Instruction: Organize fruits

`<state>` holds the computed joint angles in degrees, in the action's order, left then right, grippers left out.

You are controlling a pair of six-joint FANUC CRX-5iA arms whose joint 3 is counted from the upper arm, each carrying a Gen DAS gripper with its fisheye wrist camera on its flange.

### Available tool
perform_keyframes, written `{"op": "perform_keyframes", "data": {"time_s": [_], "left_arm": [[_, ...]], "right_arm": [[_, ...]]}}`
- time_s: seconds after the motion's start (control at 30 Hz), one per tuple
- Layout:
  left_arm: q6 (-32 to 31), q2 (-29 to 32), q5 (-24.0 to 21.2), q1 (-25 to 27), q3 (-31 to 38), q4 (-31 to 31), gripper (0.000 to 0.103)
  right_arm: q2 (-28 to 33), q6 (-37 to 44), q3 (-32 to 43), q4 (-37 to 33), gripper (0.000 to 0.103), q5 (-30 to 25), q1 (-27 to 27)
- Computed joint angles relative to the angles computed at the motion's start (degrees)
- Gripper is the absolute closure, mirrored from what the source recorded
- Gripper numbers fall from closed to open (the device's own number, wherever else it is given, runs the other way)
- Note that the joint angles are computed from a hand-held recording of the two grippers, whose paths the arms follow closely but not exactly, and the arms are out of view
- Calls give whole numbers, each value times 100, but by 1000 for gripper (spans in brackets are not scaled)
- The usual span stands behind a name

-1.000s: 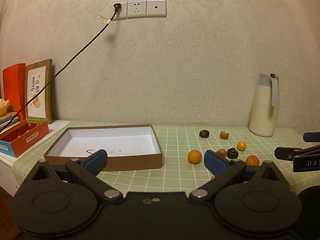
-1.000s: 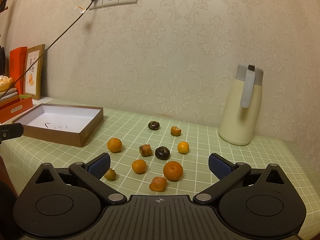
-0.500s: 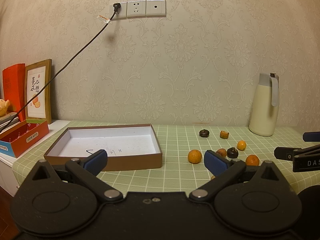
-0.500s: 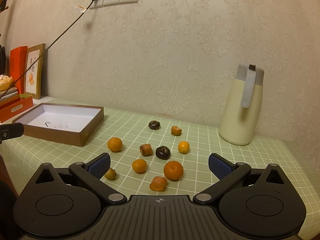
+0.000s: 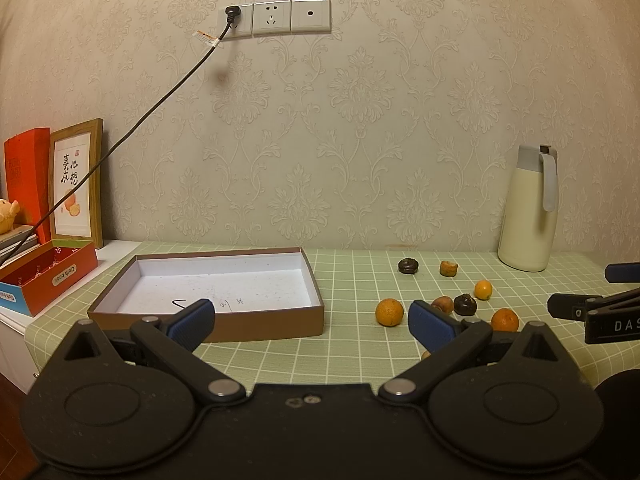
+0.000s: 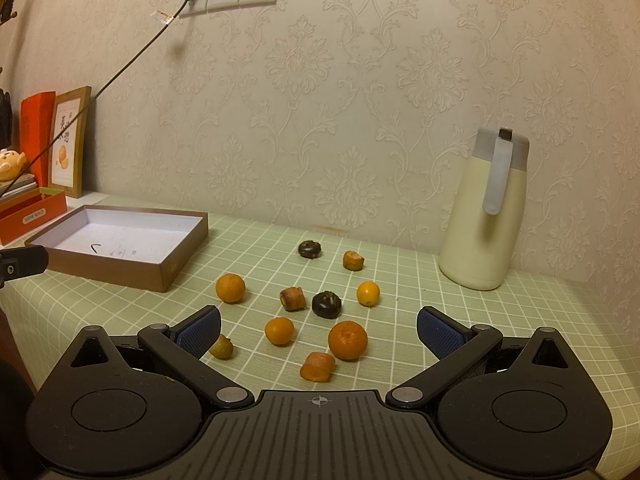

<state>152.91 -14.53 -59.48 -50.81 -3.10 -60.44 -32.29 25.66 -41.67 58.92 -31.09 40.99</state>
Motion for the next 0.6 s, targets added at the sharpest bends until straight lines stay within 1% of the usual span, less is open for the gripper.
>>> {"op": "perform_keyframes", "data": {"time_s": [0.43,0.53,0.57,0.6], "left_arm": [[0,2,0,1,3,-1,6],[25,-12,12,-4,-12,-21,6],[-7,-11,32,-1,-13,-10,6],[-192,11,90,76,8,139,6]], "right_arm": [[-3,-35,-11,22,0,-3,2],[46,5,49,-66,0,37,-36],[-12,-10,17,-97,0,2,10],[-22,-7,7,-118,0,11,-6]]}}
